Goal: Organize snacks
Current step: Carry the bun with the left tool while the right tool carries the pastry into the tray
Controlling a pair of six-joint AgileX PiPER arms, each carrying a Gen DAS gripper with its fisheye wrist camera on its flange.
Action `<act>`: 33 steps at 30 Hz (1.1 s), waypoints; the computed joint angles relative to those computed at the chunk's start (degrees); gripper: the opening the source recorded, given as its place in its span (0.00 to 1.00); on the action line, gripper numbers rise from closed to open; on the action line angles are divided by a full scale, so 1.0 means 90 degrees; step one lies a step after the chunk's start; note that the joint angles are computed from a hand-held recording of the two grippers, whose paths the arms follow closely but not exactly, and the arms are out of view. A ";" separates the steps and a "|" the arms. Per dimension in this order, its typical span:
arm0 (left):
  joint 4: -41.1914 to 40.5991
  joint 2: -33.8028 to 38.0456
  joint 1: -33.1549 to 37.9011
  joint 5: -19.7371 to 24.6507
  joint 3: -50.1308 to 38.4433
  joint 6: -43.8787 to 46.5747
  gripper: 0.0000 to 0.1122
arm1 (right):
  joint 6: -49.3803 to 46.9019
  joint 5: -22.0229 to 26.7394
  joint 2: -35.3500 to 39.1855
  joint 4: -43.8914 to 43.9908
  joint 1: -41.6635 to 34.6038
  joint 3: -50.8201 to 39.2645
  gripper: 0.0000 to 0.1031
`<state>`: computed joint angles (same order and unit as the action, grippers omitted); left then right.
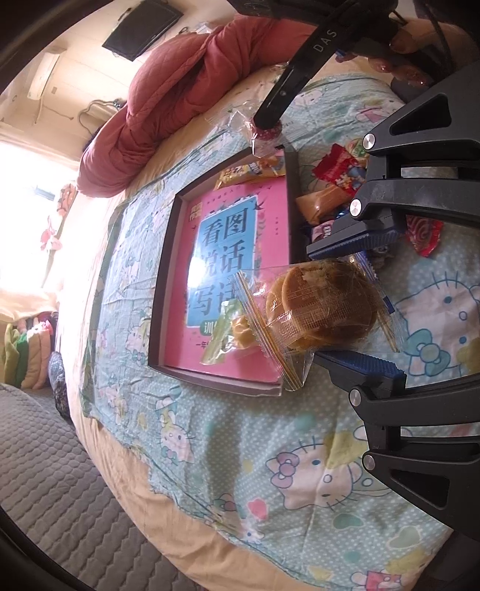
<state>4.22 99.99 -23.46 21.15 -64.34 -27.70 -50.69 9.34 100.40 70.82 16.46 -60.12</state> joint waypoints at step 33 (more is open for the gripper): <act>-0.1577 0.1615 0.0311 0.0559 -0.2522 0.1736 0.44 | 0.1366 0.0268 0.0743 -0.1303 -0.0173 -0.0985 0.38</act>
